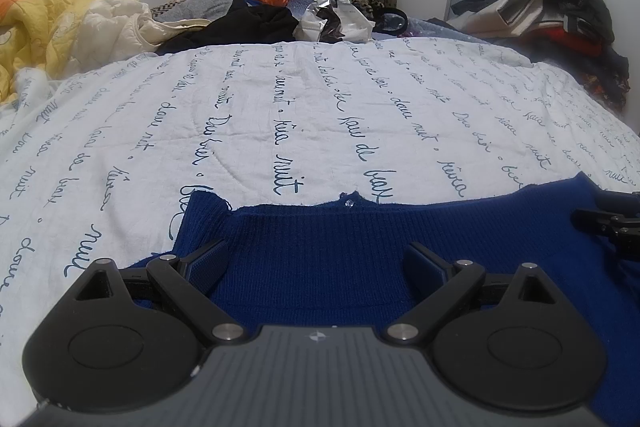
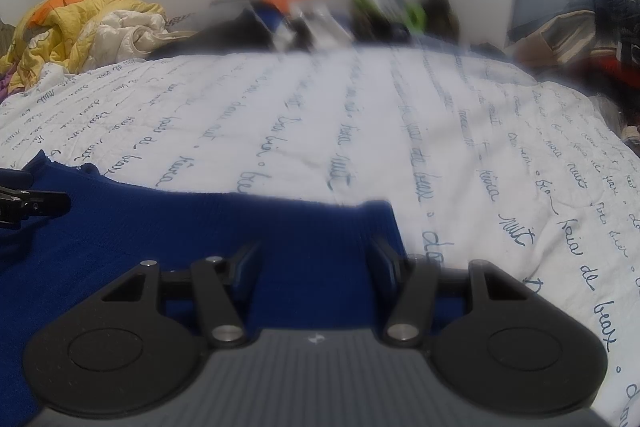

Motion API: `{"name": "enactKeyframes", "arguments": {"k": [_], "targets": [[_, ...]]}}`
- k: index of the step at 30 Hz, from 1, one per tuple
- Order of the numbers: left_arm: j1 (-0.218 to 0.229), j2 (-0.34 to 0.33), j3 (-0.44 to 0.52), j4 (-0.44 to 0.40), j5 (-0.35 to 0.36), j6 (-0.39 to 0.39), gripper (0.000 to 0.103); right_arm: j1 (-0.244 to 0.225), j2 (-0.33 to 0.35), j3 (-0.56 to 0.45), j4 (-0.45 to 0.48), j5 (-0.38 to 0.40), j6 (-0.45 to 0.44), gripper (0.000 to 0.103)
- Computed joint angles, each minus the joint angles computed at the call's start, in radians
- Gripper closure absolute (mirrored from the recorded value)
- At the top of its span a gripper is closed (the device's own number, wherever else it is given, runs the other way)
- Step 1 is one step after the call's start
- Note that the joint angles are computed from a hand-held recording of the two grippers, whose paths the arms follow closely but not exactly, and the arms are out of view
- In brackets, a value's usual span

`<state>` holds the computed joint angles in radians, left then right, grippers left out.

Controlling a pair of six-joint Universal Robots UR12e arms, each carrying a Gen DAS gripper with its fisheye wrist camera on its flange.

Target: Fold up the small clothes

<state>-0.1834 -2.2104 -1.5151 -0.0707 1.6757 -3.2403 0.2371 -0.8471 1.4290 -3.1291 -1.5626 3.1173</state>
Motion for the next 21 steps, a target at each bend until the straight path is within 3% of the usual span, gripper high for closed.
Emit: {"name": "enactKeyframes", "arguments": {"k": [16,21], "targets": [[0.000,0.000,0.000,-0.002,-0.002,0.000,0.007,-0.001,0.000,0.000,0.001,0.003,0.004,0.046],[0.003,-0.001,0.004,-0.015,-0.024,0.005,0.002,-0.001,0.000,-0.001,0.002,0.004,0.004,0.045]]}}
